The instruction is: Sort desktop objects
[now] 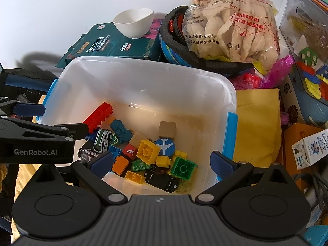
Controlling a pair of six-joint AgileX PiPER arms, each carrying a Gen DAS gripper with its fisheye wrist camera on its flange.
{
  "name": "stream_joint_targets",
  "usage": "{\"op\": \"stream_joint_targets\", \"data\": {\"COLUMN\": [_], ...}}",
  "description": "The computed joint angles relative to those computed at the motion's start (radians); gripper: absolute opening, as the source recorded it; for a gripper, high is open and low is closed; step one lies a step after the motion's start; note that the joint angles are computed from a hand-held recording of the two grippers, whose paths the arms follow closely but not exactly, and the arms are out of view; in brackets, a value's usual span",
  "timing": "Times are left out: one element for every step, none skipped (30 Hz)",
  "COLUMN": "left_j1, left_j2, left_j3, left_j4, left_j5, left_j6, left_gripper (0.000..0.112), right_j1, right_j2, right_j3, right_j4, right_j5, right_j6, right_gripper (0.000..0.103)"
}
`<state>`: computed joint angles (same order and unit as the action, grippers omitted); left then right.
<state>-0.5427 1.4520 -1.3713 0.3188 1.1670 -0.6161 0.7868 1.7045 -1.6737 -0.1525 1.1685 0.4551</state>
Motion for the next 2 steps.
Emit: {"op": "stream_joint_targets", "data": {"left_j1": [-0.001,0.003], "left_j2": [0.0,0.0], "left_j3": [-0.001,-0.004], "left_j4": [-0.006,-0.012], "left_j5": [-0.002,-0.004], "left_j6": [0.01,0.019], "left_gripper": [0.092,0.092], "right_j1": [0.003,0.005], "right_j2": [0.0,-0.002], "right_j3": [0.003,0.009], "right_j4": [-0.006,-0.01], "right_j5": [0.0,-0.005], "right_j6": [0.0,0.004], "right_gripper": [0.103,0.103]}}
